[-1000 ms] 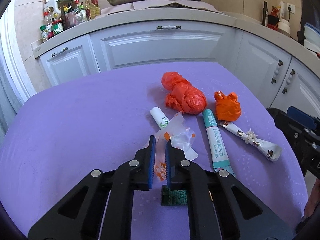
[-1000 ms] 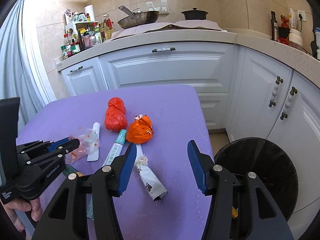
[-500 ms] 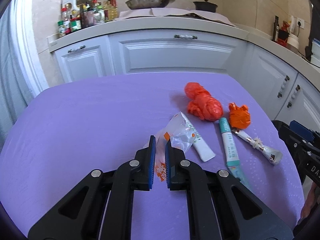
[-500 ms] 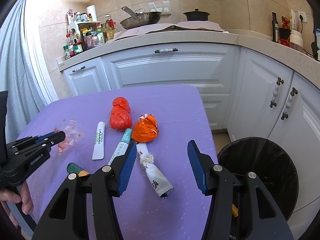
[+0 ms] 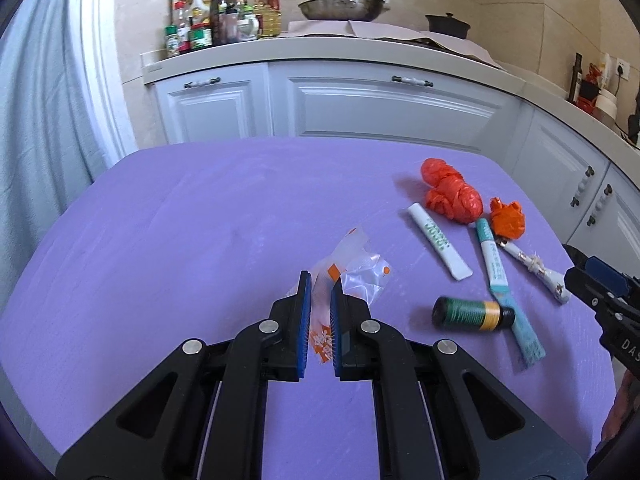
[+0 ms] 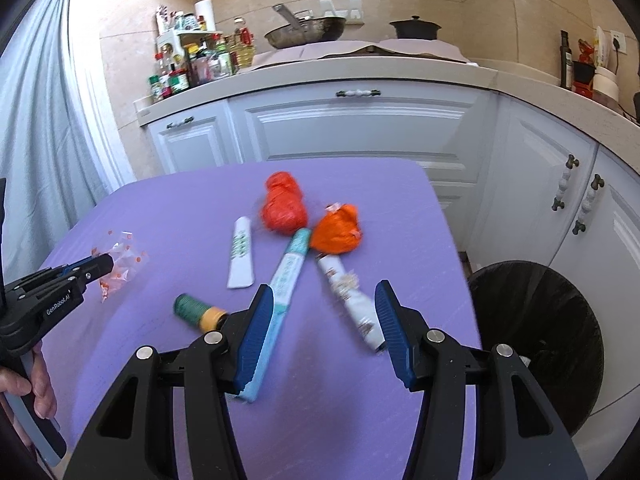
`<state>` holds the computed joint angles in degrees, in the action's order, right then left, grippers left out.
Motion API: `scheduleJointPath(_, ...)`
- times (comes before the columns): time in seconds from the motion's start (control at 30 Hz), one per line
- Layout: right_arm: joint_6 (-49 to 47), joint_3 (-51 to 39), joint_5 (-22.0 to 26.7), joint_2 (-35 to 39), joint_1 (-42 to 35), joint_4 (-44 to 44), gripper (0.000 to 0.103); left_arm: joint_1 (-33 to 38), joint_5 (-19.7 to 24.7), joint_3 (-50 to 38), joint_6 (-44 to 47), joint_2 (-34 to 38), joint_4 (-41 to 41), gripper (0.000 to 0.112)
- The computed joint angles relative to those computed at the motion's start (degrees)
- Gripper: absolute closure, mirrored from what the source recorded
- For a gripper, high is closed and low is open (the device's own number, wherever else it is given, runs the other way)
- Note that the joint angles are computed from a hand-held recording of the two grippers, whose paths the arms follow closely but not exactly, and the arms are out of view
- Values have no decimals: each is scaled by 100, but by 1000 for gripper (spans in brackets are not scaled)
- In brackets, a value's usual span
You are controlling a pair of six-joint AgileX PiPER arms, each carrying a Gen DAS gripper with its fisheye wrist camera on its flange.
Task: Collect trash
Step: 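Grasp the long light-blue tube with the right gripper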
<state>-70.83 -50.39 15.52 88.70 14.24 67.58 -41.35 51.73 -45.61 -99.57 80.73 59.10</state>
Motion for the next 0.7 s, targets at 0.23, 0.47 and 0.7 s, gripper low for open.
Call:
scheduleJointPath(0.23,461,306,-181,-179,436,-456,50,-471,383,472,-405,-490,-152,103)
scheduleJointPath(0.47,2161,260,-354,-5,772,-2118,51,-788,589,869,-718,-846,-297,103)
scheduleJointPath(0.7,3462,38,-101,335,926,-3396,76,-894,635,1107,-933,-1009,-366,103)
